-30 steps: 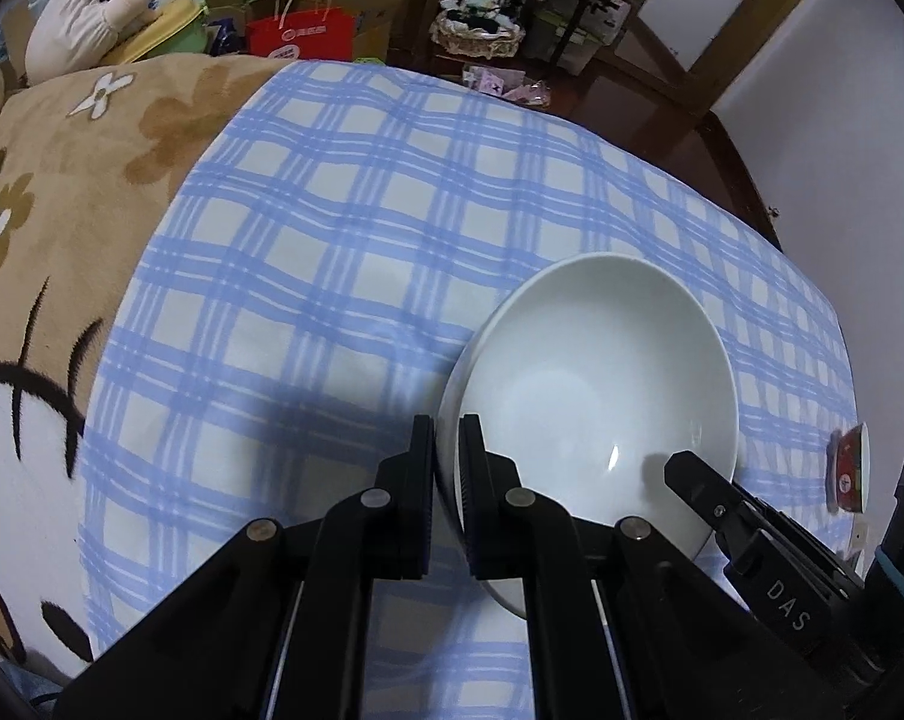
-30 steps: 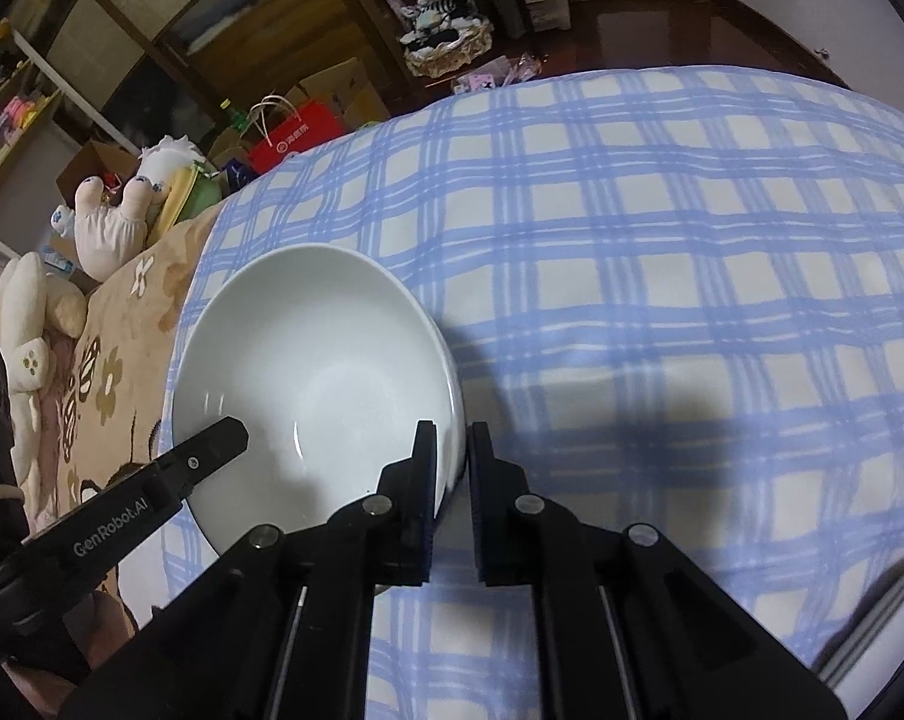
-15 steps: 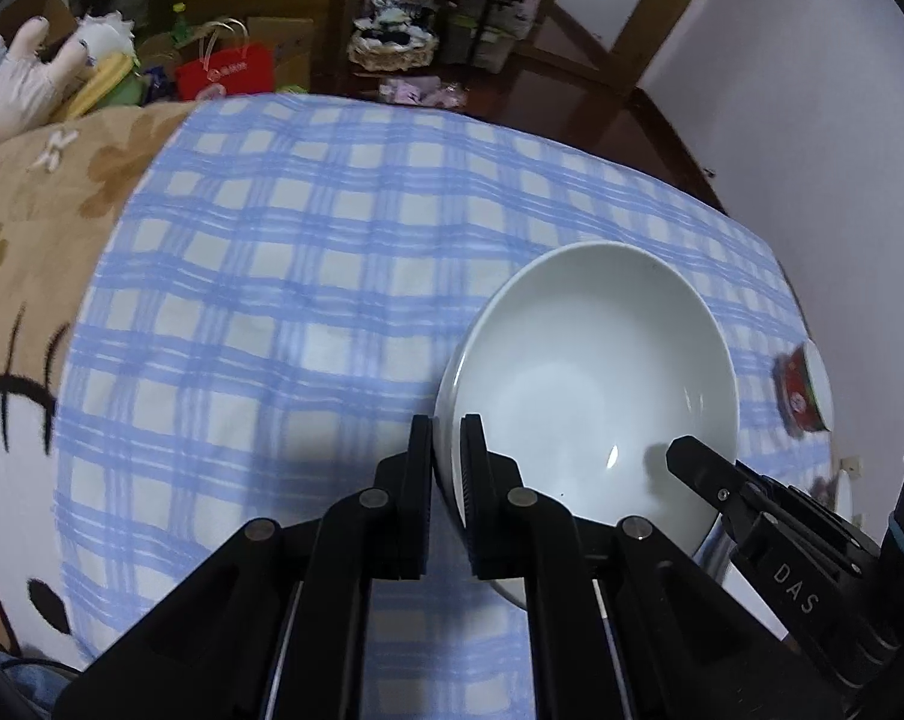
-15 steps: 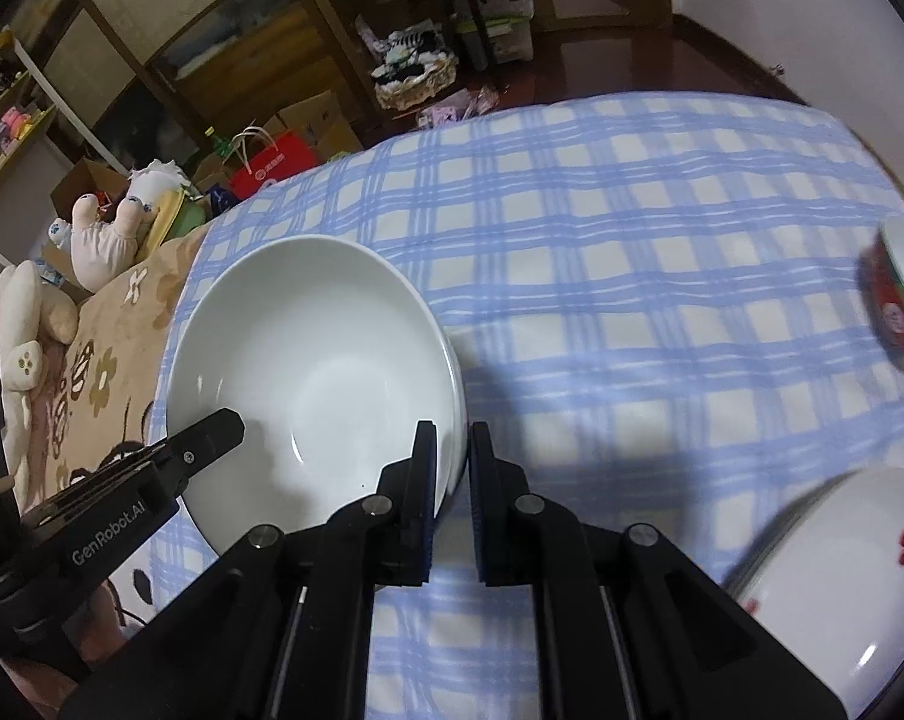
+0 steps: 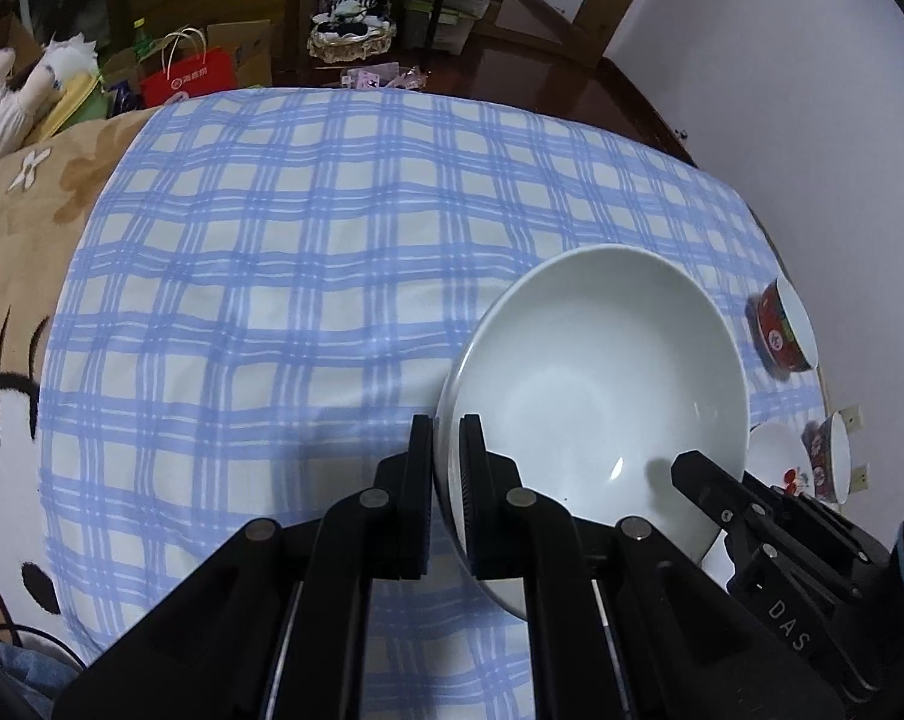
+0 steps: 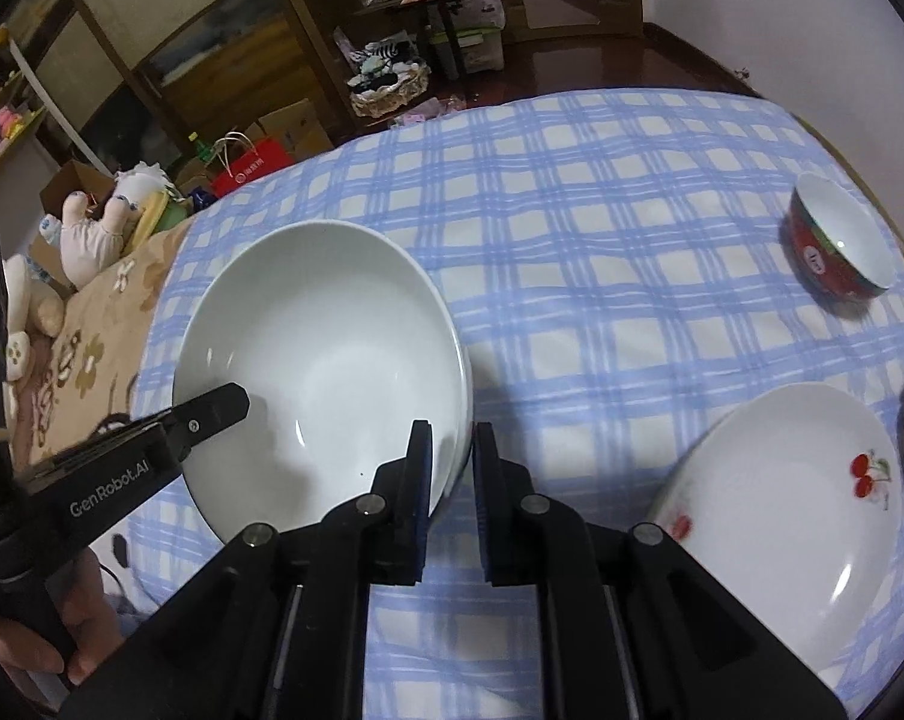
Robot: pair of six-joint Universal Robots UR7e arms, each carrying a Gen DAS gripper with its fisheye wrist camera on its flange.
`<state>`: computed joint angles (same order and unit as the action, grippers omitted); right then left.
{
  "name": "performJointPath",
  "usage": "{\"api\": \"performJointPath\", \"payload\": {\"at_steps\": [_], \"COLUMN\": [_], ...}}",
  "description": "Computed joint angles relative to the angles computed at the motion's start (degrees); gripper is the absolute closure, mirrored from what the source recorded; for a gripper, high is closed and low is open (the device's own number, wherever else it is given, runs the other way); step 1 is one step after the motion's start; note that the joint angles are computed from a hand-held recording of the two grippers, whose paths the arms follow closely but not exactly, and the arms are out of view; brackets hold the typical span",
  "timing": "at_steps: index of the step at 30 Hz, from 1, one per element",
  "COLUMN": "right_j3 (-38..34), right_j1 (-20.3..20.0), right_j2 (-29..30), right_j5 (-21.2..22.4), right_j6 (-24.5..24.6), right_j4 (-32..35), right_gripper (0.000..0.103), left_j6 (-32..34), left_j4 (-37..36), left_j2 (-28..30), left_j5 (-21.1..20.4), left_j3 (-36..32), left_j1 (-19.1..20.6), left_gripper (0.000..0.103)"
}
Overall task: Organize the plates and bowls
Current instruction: 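Lift and carry the white bowl with both grippers clamping its rim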
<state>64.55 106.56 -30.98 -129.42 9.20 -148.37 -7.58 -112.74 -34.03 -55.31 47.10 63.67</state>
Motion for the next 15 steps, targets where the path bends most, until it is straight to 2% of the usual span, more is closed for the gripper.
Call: {"api": "performJointPath", "payload": {"at_steps": [6, 11, 15], "right_j3": [1.47, 1.16, 1.8], "right_j1": [-1.17, -2.17, -3.01], "right_j2": [-1.03, -1.02, -1.36], "right_j5": [0.96, 1.07, 1.92], "right_j6": [-1.31, -3.84, -5.14], "right_j4": [-1.7, -1.03, -0.2], "right_gripper": [0.089, 0.089, 0.089], "left_j6": [-1.07, -1.44, -1.19], "left_j4": [3.57, 8.08, 9.81], "left_j2": [2.25, 5.05, 5.82], "left_j5": [-2.09, -2.3, -1.32], "left_j3": [-3.51, -7.68, -8.01], "left_j1": [0.61, 0.85, 0.75], "left_gripper": [0.094, 0.094, 0.094]}}
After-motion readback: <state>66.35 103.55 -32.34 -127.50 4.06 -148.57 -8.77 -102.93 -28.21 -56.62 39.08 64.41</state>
